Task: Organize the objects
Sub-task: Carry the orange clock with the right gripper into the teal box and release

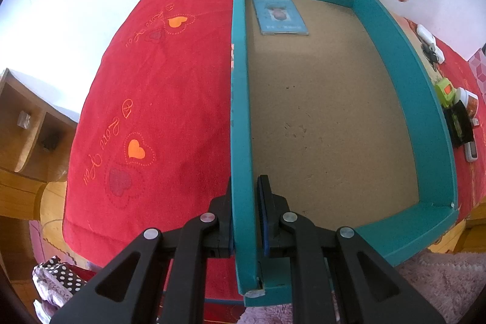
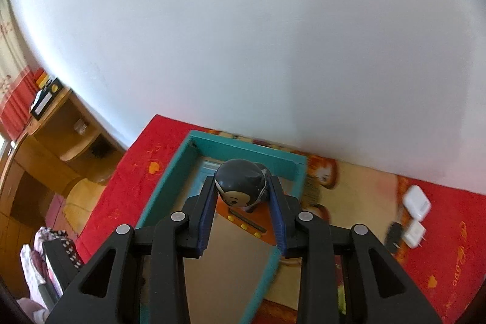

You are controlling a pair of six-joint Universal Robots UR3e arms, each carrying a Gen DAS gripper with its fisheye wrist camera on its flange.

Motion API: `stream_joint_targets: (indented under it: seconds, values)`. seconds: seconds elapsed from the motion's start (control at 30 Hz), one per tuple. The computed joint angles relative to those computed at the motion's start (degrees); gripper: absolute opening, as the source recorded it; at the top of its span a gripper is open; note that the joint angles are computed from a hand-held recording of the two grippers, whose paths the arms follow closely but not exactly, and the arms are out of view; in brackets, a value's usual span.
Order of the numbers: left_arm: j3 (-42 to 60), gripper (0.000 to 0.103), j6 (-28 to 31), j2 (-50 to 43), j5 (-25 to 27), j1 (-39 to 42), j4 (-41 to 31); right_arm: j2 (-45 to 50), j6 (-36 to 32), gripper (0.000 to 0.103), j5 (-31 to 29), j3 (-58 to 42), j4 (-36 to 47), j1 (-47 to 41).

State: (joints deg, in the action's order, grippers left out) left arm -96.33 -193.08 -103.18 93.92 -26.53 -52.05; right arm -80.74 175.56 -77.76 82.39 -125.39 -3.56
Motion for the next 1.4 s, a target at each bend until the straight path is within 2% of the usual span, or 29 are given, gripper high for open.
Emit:
stream_joint_targets:
  seconds: [0.1,0.3,0.6,1.03,1.3,1.37,1.4]
  values:
    - [-0.11,0.011,-0.03,-0.1,0.02,-0.01,0.3,4.89,1.31,0.034,0.19,-3.61,0.44,1.61]
    - [-0.51,0.011,0.03,0.02,0.08,-0.12,0.83,13.72,2.61,0.034,-3.12,-9.42,0.21,4.31]
    - [-0.08,0.011,0.02,-0.22,0.24,-0.48,0.62,21.02,1.21,0.034,-7.08,-15.97,1.98,6.24]
    - [0.6,0.011,-0.58,-0.76,0.58,-0.99,0.49,24.11,-2.69,0.034,-11.79,-17.93,-0.24,8.09]
    - [0.69,0.011,-0.7,-0.84,0.62,-1.04,0.49,23.91,-1.44,0.034,-9.86,-17.82,0.13,7.11]
    - [0.65,0.011,-0.71,-0.81,0.61,-1.04,0.51,24.06,-1.14,0.037,-9.0,-18.27,0.8,6.75]
    - [0.62,0.011,-0.68,-0.79,0.6,-1.04,0.52,24.12,-0.59,0.043,-8.06,-18.76,1.74,6.32]
